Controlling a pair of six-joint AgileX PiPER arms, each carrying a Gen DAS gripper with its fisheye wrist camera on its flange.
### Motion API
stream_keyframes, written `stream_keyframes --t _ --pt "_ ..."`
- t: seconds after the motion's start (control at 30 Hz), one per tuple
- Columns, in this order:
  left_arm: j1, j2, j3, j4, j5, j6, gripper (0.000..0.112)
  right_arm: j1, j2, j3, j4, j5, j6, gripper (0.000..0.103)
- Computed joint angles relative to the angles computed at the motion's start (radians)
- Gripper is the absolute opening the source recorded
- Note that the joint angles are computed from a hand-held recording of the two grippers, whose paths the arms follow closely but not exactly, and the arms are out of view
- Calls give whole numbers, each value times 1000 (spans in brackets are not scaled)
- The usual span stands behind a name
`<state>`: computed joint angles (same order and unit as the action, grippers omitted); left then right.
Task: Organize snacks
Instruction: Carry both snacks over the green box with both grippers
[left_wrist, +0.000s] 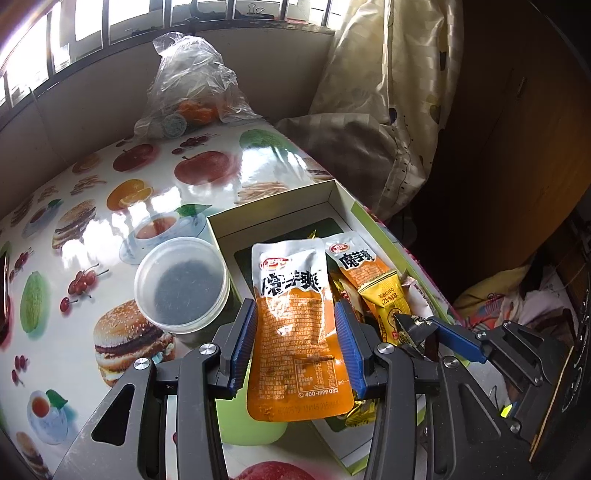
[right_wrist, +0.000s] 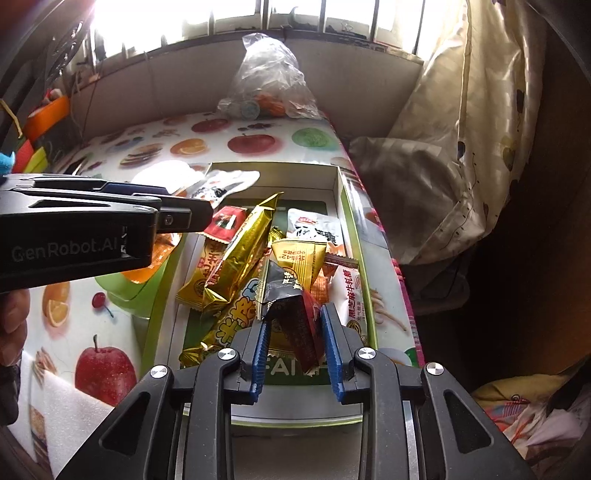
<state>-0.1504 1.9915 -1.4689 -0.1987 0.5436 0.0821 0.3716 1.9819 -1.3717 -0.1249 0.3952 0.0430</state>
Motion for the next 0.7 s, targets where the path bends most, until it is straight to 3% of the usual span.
stream_keyframes --t 0.4,0.7 --pt "-16 42 -39 4 12 -28 45 -30 2 8 198 -21 -156 31" --pt "-12 40 -32 -38 18 13 49 -35 -10 31 285 -29 -212 46"
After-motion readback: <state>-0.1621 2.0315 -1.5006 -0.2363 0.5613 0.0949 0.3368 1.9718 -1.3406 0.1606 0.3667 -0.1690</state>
